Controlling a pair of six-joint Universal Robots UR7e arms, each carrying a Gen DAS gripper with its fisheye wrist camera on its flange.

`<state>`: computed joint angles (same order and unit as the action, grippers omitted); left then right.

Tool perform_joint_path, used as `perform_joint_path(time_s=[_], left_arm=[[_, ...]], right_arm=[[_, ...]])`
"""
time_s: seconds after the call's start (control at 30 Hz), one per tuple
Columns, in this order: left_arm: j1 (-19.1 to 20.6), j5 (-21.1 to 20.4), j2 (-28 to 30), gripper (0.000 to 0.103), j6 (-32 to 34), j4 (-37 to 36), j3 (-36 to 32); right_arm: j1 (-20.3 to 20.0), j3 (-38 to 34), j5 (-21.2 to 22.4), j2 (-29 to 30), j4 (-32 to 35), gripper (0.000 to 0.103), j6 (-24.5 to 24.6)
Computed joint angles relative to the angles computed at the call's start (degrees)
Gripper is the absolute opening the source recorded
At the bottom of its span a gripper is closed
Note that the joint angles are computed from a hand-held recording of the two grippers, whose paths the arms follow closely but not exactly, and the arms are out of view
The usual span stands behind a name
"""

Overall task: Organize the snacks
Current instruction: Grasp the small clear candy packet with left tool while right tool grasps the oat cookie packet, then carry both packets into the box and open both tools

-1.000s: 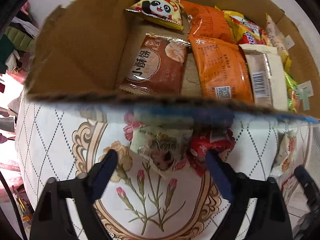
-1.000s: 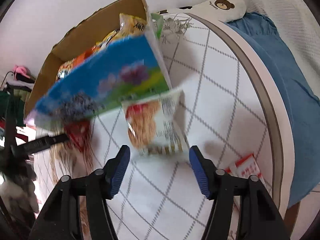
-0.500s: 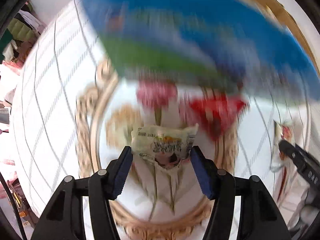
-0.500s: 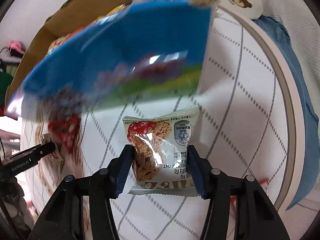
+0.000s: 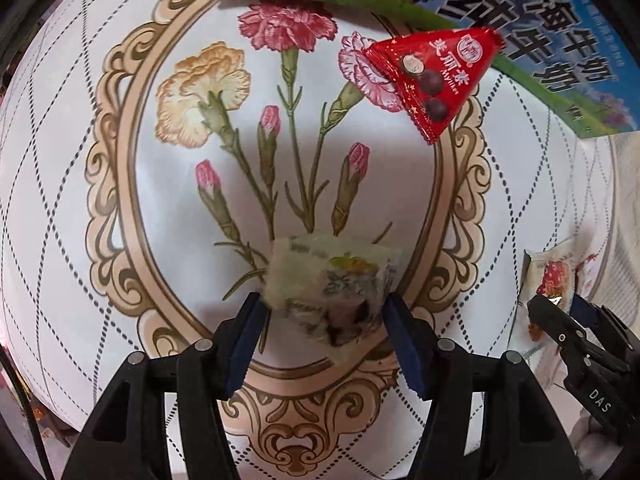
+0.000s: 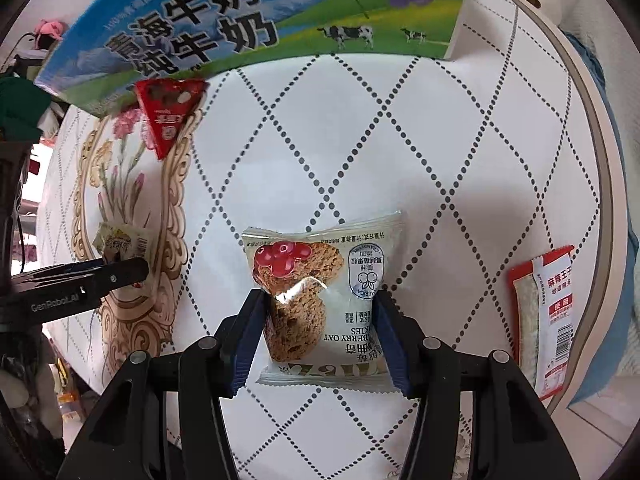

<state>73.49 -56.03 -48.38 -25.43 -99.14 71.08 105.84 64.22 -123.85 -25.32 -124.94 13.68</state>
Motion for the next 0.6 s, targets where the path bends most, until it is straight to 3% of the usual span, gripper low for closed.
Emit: perform_joint_path(time_s=[0.23, 0.3, 0.43, 0.6], left_arm=[[0.68, 0.8, 2.82, 0.061, 0.52, 0.18, -2.99], [0.02, 1.91, 1.68, 0.056, 0.27, -0.94, -1.11], [-1.72, 1.39, -0.45, 0.055, -0.31, -1.08, 1.07], [-3.13, -0.77, -3.26, 0.052, -0.27, -1.49, 3.48]], right_arm=[[-0.08, -1.16, -0.98, 2.17, -0.43, 0.06, 0.65], [0.08, -0.44, -1.42, 1.93, -1.1, 0.06, 0.14], [1.1, 0.31, -1.92, 1.67, -2.92, 0.05, -1.28], [1.61, 1.22, 0.82, 0.95, -5.27, 0.048, -1.84]])
